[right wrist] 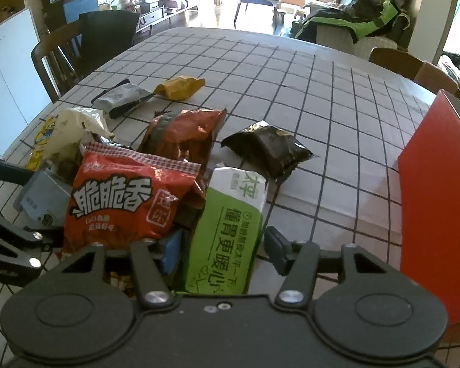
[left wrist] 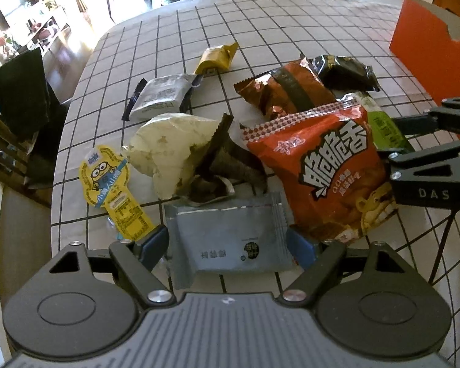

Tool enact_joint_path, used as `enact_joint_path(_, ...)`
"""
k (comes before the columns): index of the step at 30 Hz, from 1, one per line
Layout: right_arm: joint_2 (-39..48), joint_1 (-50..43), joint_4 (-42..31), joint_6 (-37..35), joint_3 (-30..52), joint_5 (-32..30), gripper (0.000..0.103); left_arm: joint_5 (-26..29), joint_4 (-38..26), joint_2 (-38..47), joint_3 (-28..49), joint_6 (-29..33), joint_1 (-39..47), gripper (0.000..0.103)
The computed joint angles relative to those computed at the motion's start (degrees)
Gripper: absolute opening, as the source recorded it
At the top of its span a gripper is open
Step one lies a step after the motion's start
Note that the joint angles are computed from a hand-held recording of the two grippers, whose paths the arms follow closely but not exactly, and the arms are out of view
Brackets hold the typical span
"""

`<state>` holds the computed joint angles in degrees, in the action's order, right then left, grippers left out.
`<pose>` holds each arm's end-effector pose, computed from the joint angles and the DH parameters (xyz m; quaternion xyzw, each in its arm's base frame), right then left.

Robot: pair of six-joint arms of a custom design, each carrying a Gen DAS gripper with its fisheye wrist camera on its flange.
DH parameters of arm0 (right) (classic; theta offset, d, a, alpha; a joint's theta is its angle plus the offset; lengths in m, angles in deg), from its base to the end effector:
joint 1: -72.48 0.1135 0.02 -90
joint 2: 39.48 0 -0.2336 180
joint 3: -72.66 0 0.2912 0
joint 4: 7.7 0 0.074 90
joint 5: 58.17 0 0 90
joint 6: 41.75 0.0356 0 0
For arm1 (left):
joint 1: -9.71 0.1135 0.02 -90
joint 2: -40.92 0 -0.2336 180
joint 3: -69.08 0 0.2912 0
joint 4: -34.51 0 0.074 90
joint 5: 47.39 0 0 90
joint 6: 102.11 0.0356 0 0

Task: Organize snacks
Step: 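Grasp the grey-blue packet with the left tool while the right tool grasps the green snack bar, then lift both held snacks and carry them over the orange-red box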

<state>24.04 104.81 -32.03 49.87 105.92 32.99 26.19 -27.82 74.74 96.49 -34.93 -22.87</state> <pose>0.1955 0.1229 0.0865 -0.2493 0.9194 0.0796 0.2937 0.1356 -0.0747 0.1102 0.0565 0.9715 0.0394 0.2269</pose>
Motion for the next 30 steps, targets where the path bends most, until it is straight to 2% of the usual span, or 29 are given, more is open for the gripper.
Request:
enact_joint_path(4,-0.59,-0.14,0.32,-0.6,-0.42,-0.38,0.048,0.02,0.24,0.92,0.48,-0.44,-0.24,0.081)
enact_joint_path(8,-1.83,-0.34,0.26,-0.22,-1.14,-0.37,0.043,1.23,-0.19,-0.29,0.27,-1.22,0.9,0.072)
enact_joint_path(11,-2.56,0.03,-0.43,0.83,-1.33,0.59,0.042,0.09,-0.73,-1.38,0.1,-2.55,0.73,0.059)
enact_joint_path(15,-5.64,0.15,-2.72,2.17,-2.53,1.19,0.041,-0.64,-1.73,-3.47,-0.49,-3.41,0.24,0.053)
enact_joint_path(19,-11.38,-0.15,-6.91,4.6,-4.48,1.54,0.041,0.1,-4.61,-7.91,-0.96,-4.64,1.01,0.048)
enact_joint_path(23,-19.56,-0.01,-12.55,6.47,-6.79,1.81,0.041,0.62,-9.18,-15.19,-1.83,-5.6,1.73,0.033)
enact_joint_path(30,-34.46,3.95,-23.38,11.11,-9.77,4.98,0.041,0.75,-16.57,-24.8,-1.87,-7.75,0.73,0.022)
